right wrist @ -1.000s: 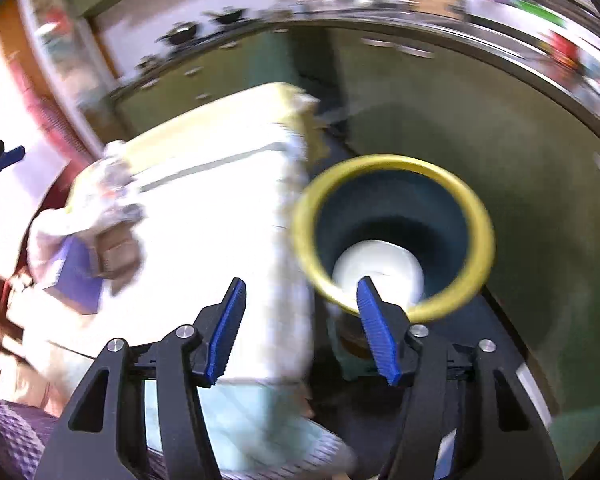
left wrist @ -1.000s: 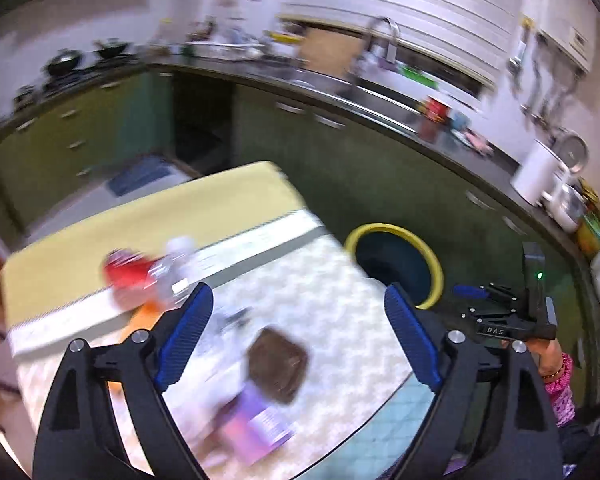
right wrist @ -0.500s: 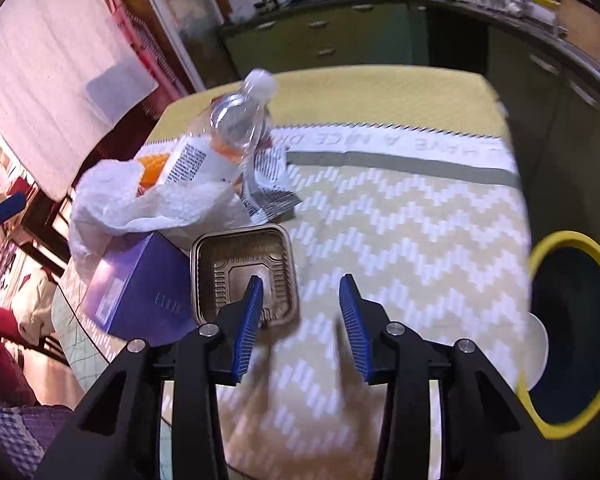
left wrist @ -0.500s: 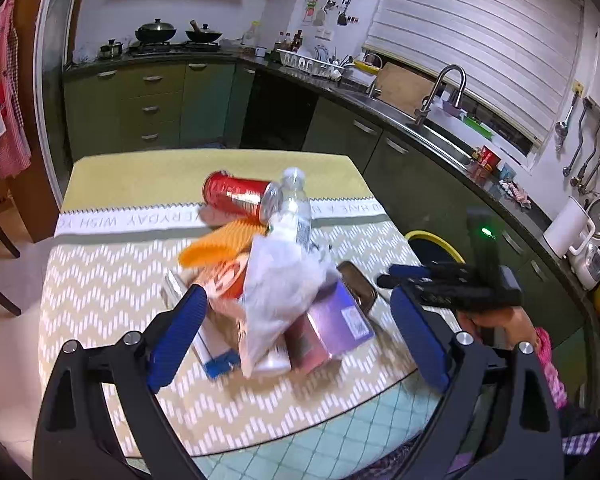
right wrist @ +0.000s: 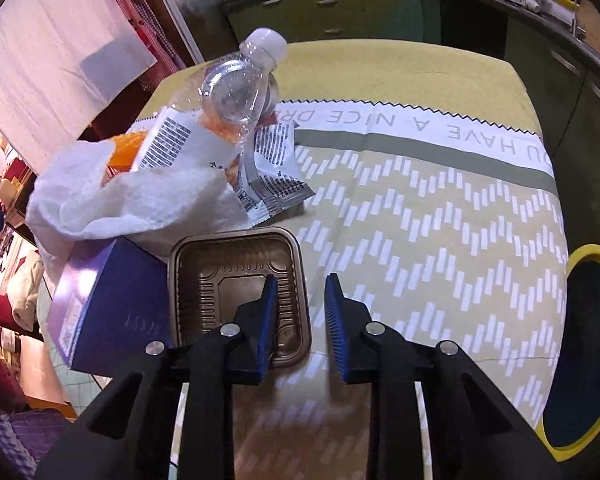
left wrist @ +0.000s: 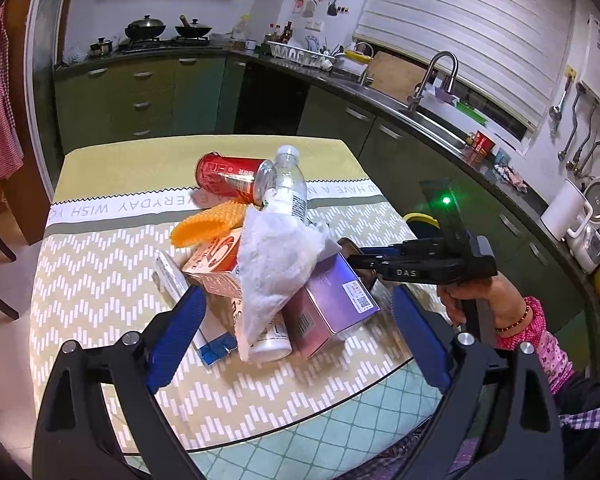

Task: Collect trash
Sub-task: 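Grasp the brown plastic tray with the right gripper, then carry the brown tray over the bin and open the right gripper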

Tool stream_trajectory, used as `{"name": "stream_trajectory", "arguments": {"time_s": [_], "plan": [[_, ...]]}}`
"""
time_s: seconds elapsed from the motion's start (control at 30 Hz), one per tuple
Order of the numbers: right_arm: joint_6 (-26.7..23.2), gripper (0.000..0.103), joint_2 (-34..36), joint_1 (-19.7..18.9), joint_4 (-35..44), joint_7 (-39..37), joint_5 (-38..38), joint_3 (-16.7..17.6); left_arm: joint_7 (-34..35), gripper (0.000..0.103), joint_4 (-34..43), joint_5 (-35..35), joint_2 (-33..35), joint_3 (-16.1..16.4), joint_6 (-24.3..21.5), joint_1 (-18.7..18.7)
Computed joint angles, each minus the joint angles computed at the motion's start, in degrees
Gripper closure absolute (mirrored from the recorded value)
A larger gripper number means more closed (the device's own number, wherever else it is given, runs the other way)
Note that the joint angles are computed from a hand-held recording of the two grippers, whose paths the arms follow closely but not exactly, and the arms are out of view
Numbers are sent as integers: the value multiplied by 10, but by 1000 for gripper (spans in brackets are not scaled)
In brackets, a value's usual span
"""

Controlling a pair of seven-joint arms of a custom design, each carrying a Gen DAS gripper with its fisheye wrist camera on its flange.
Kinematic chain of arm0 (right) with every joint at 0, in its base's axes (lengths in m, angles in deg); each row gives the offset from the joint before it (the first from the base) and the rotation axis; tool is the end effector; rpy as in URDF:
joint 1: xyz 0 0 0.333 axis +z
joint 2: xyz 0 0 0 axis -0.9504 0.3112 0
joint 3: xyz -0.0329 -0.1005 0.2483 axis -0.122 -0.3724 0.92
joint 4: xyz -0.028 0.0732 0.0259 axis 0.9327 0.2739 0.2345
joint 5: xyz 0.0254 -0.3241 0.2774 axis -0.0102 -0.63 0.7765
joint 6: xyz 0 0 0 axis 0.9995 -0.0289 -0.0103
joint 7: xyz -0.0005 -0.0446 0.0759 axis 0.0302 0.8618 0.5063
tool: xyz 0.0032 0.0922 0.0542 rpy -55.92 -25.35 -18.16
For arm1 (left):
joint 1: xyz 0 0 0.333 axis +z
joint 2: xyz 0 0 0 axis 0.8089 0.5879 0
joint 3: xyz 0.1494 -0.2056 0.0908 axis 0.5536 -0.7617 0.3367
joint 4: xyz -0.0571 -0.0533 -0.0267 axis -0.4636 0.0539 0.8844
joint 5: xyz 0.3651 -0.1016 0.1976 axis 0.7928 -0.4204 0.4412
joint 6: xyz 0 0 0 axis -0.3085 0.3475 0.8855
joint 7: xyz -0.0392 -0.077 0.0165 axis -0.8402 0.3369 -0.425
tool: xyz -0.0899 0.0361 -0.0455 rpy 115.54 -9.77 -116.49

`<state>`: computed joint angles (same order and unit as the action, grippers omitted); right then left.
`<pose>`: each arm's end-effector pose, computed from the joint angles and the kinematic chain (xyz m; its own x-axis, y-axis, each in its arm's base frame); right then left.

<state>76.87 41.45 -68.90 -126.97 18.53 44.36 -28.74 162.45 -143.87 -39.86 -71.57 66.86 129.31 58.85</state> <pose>0.6674 0.1092 0.3279 0.1311 -0.9634 -0.2337 -0.8601 0.0067 -0.5100 0.6048 0.0072 0.4112 -0.6022 -0.7579 0.2509 -0.6434 0.2747 -0.7145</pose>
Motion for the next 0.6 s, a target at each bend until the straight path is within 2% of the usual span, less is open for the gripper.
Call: {"name": "stream_trajectory", "arguments": {"time_s": [0.07, 0.1, 0.2, 0.43, 0.6], "plan": [[2, 95, 7, 6, 5, 8, -12, -4, 1, 14, 0, 0, 1, 0, -2, 0], [7, 97, 8, 9, 5, 14, -20, -6, 0, 14, 0, 1, 0, 0, -3, 0], [38, 98, -6, 15, -16, 31, -43, -11, -2, 14, 0, 4, 1, 0, -3, 0], [92, 98, -86, 8, -99, 36, -29, -10, 6, 14, -2, 0, 1, -1, -9, 0], [138, 98, -169, 21, -196, 194, -152, -81, 13, 14, -3, -2, 0, -1, -15, -2]]}}
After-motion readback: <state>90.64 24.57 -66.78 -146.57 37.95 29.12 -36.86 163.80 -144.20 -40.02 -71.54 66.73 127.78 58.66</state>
